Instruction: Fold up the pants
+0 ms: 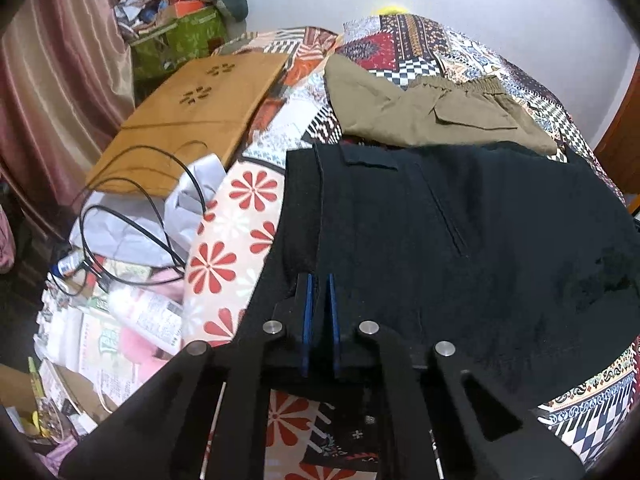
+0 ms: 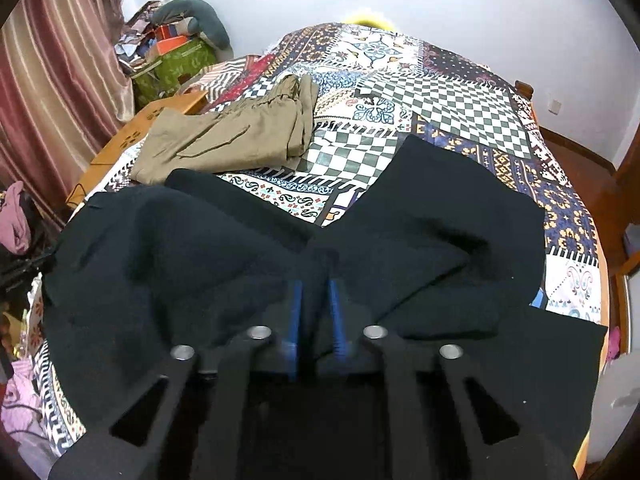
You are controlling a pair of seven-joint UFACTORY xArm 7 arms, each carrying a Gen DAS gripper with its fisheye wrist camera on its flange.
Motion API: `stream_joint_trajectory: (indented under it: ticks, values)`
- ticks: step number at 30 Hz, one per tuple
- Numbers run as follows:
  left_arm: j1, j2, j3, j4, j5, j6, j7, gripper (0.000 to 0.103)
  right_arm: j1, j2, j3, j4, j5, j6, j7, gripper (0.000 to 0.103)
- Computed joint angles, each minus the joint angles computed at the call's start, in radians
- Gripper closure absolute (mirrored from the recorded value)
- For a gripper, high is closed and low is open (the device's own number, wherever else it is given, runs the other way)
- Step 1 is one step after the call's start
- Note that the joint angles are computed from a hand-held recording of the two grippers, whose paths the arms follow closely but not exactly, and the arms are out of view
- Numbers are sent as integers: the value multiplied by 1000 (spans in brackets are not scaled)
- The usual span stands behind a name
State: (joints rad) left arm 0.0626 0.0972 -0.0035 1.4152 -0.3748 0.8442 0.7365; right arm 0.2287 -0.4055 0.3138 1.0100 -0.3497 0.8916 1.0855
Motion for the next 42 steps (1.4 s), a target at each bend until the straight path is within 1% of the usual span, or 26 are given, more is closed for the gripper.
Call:
stream_joint_trajectory:
  ticks: [1, 3, 6, 8, 9, 10, 11, 12, 13, 14, 15, 16, 18, 21, 24, 27, 29, 31, 35, 40, 42]
  values:
    - [0, 0, 1, 2, 4, -3, 1, 96, -3, -21, 11, -6, -13, 25, 13, 96]
    - [1, 9, 2, 10, 17, 3, -4, 96, 0, -62, 11, -30, -4, 39, 27, 96]
    - [-2, 39, 1, 35, 70, 52, -16, 95, 14, -138, -2, -100, 62, 63, 42, 95]
    - [-8, 29, -2, 20, 98, 47, -22, 94, 31, -173, -21, -140, 125, 55, 33, 95]
    - [-11, 19, -4, 13, 109, 40, -21, 92, 35, -200, -25, -165, 152, 38, 42, 92]
    - [-14, 7, -6, 6, 114, 31, -16, 90, 34, -219, -23, -174, 170, 38, 50, 86]
    - [-14, -3, -7, 9, 105, 32, -6, 84, 30, -231, -19, -171, 180, 51, 52, 83]
    - [-13, -10, -8, 14, 85, 37, 6, 75, 21, -240, -13, -165, 181, 61, 53, 75]
    - [-14, -16, -9, 22, 65, 40, 15, 71, 11, -248, -7, -158, 177, 66, 54, 68]
    - [-16, -25, -10, 27, 47, 35, 22, 62, -5, -259, 1, -146, 161, 68, 56, 64]
    - [-21, -36, -13, 29, 25, 22, 34, 57, -20, -258, 8, -133, 147, 68, 53, 58]
    - [-24, -42, -14, 31, 7, 18, 46, 55, -34, -255, 15, -118, 129, 71, 47, 53]
    - [-38, -44, -20, 55, -30, 25, 63, 45, -64, -231, 20, -77, 90, 72, 21, 48]
    - [-65, -35, -36, 88, -63, 30, 73, 36, -92, -169, 6, -28, 54, 46, -28, 48]
    - [-98, -7, -54, 125, -49, 20, 51, 33, -102, -94, -37, 1, 55, 5, -85, 48]
    - [-122, 36, -72, 186, -44, 61, 15, 32, -104, -28, -80, 19, 72, -11, -141, 48]
    - [-134, 59, -84, 211, -48, 68, 2, 32, -100, 19, -123, 27, 105, -34, -197, 48]
    - [-146, 85, -94, 235, -42, 65, -8, 32, -102, 60, -149, 41, 131, -49, -234, 48]
    - [-156, 130, -107, 283, -38, 87, -25, 32, -110, 140, -190, 76, 167, -61, -315, 48]
    - [-177, 191, -120, 329, -3, 78, -58, 31, -117, 253, -221, 138, 207, -45, -405, 48]
    - [-179, 212, -124, 347, 4, 81, -71, 31, -118, 274, -222, 144, 187, -48, -415, 48]
